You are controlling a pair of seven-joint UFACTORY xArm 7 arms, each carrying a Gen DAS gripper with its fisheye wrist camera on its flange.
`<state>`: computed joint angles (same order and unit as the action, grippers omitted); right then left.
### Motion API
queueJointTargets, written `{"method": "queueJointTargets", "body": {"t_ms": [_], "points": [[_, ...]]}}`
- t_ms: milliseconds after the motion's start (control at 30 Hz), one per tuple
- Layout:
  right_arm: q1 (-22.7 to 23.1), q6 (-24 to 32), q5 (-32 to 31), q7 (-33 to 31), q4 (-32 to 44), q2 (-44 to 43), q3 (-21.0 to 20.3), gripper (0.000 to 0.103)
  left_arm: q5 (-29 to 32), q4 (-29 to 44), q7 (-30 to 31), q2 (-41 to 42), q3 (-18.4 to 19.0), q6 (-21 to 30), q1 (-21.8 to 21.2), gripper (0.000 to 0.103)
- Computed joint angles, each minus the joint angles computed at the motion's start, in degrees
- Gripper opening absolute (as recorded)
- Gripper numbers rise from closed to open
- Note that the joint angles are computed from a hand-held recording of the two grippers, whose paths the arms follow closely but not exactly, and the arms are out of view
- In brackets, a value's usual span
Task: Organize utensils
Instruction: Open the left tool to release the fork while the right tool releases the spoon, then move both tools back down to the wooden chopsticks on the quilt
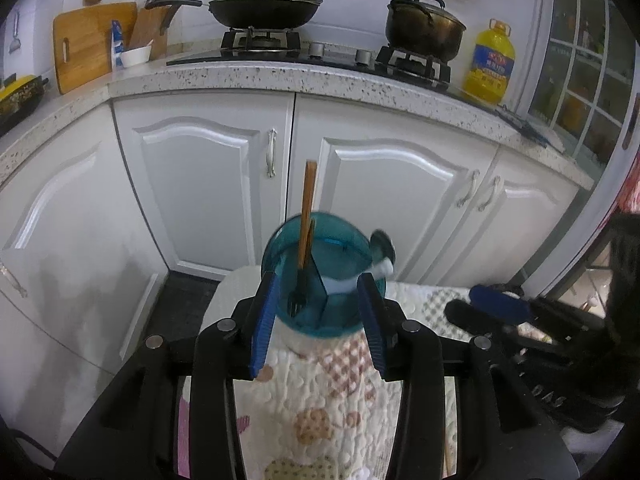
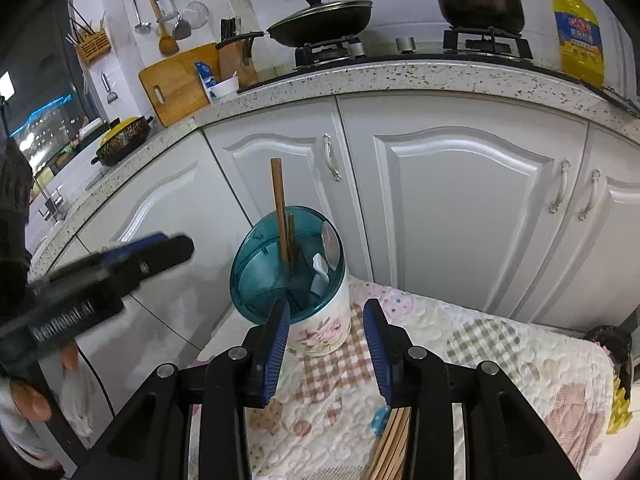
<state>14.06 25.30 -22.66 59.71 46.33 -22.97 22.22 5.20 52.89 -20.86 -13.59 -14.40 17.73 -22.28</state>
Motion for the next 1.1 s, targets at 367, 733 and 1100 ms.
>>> {"method": "queueJointTargets", "body": {"t_ms": [367,733,1100], "points": [[1.31,4.69,0.84,3.17,-2.8,-5.81,2.29,0.039,3.59,-5.53,-4.95,-4.52,-3.29,-1.4,0.15,0.04],[2.85,9.51,4.33,4.8,-7.91,-14.69,3.66,0.042,1.87,-7.82,-5.4,-6.44,-3.98,-1.12,-2.78,0.04],[4.78,13.04,8.78,5.7,-13.73,-19.41,3.42,0.043,0.47,-9.37,-4.94,-5.96,-3.79,-0.42,-4.68,0.04]]}}
